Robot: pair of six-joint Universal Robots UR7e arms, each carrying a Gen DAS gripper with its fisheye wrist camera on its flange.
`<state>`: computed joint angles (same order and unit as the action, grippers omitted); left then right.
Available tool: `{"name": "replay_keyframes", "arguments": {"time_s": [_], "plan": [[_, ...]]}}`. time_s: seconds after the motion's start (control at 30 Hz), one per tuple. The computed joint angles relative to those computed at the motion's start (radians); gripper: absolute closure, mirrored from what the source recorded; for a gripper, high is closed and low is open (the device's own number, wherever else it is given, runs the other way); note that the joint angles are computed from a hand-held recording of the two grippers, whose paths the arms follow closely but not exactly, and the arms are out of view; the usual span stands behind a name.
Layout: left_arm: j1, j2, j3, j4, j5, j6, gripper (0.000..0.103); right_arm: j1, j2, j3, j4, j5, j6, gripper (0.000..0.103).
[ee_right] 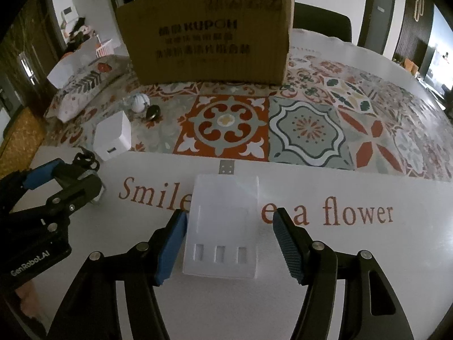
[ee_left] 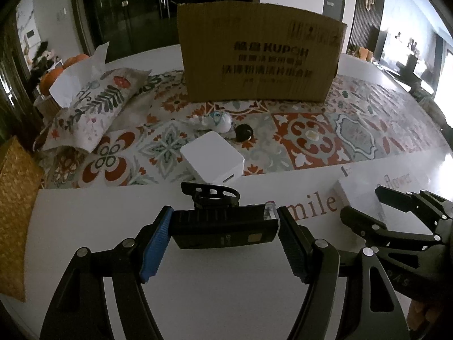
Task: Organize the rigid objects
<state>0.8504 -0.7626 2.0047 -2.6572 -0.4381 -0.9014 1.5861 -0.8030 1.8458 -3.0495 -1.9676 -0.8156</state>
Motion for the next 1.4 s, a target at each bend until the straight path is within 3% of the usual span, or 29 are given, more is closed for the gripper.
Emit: {"name": "replay_keyframes", "arguments": {"time_s": [0.2, 0.3, 0.37, 0.83, 1.4], "plan": [[0.005, 0.002, -0.002, 0.009, -0.005, -0.004, 0.031, -0.001, 0.01, 0.003, -0.023, -0.002, -0.022, 0.04], [0.007, 0.003, -0.004, 0.008, -0.007, 0.0, 0.031, -0.003, 0.009, 0.003, -0.024, 0.005, -0.026, 0.044], [0.007, 0.004, -0.006, 0.006, -0.007, 0.002, 0.031, -0.006, 0.006, 0.004, -0.023, 0.015, -0.028, 0.054], [-0.002, 0.003, -0.02, -0.055, 0.017, 0.07, 0.031, -0.002, -0.018, 0.002, -0.037, 0.077, -0.008, 0.054], [-0.006, -0.014, -0.083, -0.242, 0.088, 0.306, 0.031, 0.056, -0.007, -0.082, -0.054, 0.171, 0.004, 0.054]]}}
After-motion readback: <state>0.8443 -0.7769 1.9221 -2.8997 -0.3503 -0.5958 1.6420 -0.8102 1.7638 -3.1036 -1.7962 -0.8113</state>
